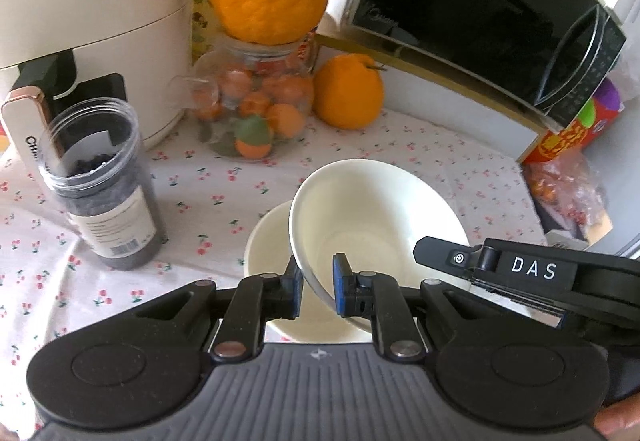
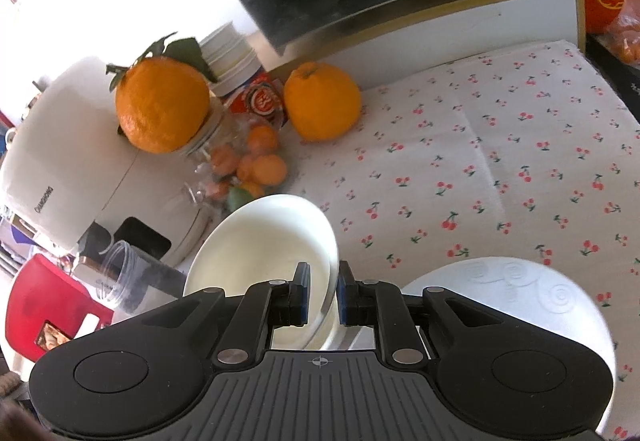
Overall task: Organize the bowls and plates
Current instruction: 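Carry the white bowl with both grippers toward the nested bowls on the plates, then lower the bowl into the nested bowls and open both grippers, then withdraw both grippers upward from the nested bowl rims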
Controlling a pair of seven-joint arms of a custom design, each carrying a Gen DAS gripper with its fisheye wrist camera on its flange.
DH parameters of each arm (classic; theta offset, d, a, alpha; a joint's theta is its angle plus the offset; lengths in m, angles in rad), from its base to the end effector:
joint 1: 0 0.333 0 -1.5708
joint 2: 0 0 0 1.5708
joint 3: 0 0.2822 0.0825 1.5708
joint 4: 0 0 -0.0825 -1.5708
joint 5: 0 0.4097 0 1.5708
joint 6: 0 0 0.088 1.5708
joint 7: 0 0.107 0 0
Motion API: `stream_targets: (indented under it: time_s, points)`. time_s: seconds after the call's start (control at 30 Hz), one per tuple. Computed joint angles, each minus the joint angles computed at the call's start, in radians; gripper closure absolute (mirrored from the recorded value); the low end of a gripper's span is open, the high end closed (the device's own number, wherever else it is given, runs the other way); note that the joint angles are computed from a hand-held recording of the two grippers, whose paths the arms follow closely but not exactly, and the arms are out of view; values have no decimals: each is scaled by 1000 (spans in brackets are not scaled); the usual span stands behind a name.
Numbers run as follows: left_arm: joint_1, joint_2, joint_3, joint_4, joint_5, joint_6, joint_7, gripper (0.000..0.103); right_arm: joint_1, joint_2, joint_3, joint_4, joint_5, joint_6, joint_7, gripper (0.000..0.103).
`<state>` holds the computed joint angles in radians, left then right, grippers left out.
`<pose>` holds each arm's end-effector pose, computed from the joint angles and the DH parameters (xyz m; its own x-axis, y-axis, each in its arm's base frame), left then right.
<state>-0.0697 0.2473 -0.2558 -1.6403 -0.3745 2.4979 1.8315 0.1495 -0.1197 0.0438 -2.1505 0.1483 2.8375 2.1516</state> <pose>0.6652 -0.2054 0.5044 -0.3936 -0.8815 0.2609 -0.7847 0.1743 -0.5949 0.5802 0.1065 0.5040 -0.2797 -0.8210 -0.4977 -0.6548 0.5423 -0.5265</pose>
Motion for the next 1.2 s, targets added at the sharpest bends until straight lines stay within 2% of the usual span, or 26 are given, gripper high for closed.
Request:
stream_targets:
  time_s: [0.33, 0.5, 0.6, 0.9, 1.03, 1.2]
  points:
    - [-13, 21, 15, 8, 122, -11, -36, 87, 6, 44, 9, 41, -110, -40, 36, 87]
    - [-19, 11, 13, -13, 158, 21, -26, 85, 8, 48, 9, 41, -190, -40, 70, 87]
    - [-23, 4, 12, -30, 180, 46, -13, 79, 12, 46, 7, 38, -193, -38, 59, 87]
    - [-39, -8, 21, -68, 270, 112, -2, 77, 11, 37, 5, 32, -194, -56, 38, 85]
    - [-43, -8, 24, -72, 301, 122, -13, 65, 12, 33, 5, 27, -182, -59, 22, 82]
    - [-31, -2, 17, -68, 282, 119, 5, 44, 4, 20, 6, 13, -185, -42, 28, 57]
